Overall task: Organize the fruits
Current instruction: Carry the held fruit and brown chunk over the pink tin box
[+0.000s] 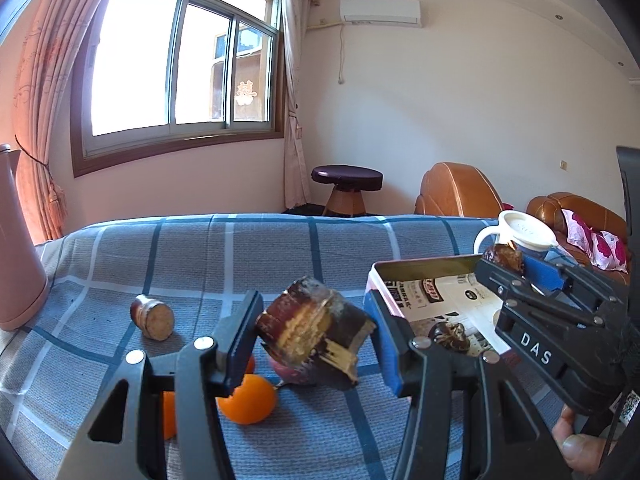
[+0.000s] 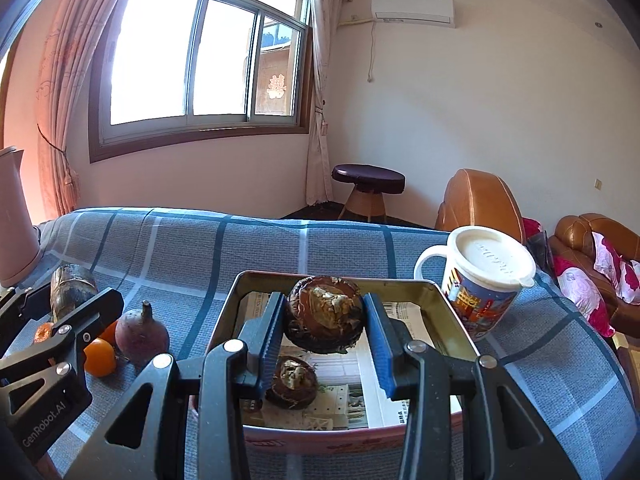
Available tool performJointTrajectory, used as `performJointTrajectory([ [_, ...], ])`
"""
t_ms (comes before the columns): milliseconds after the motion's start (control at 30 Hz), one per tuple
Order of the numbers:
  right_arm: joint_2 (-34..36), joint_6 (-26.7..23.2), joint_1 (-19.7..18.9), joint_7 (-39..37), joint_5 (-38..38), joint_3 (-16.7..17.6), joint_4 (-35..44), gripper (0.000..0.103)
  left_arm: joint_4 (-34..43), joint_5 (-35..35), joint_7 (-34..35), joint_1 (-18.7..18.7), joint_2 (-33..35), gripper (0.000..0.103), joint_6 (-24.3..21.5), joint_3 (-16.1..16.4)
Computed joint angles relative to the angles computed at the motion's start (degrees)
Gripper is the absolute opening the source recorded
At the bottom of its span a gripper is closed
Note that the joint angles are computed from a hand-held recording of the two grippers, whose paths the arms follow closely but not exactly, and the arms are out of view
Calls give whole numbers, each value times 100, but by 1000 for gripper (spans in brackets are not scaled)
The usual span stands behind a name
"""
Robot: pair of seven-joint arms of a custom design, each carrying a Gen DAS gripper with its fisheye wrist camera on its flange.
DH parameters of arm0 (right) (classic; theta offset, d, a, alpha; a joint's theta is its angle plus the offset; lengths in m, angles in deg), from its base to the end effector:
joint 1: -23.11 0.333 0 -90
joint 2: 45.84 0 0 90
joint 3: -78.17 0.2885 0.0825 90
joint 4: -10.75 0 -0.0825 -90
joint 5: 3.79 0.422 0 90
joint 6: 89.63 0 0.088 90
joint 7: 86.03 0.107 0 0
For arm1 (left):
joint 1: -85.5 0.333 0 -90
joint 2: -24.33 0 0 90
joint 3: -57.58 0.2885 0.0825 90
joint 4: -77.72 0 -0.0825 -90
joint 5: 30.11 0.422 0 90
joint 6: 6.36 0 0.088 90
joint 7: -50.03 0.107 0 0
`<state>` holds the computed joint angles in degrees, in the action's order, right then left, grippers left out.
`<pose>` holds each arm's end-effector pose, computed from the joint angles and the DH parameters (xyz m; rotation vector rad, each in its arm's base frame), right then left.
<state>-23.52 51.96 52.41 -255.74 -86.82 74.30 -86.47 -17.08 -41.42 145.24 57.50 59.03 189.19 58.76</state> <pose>0.6422 0.3129 0.3647 -1.4047 1.7708 -1.1881 0.6712 -0.3177 0.3541 -1.2913 1.8380 -1.2403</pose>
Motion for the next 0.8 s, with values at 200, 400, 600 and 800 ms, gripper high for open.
performJointTrajectory([
  [200, -156, -18, -87, 95, -90, -21, -212, 42, 250, 32, -28, -139, 157, 54, -88, 40],
  [400, -280, -22, -212, 159, -153, 20, -361, 42, 490, 58, -144, -296, 298, 54, -197, 145],
  [600, -348, -6, -342, 196, -194, 48, -451, 42, 712, 170, -299, -396, 438, 54, -304, 208],
  [800, -406, -17, -418, 218, -207, 61, -536, 42, 942, 318, -469, -519, 573, 54, -422, 283],
])
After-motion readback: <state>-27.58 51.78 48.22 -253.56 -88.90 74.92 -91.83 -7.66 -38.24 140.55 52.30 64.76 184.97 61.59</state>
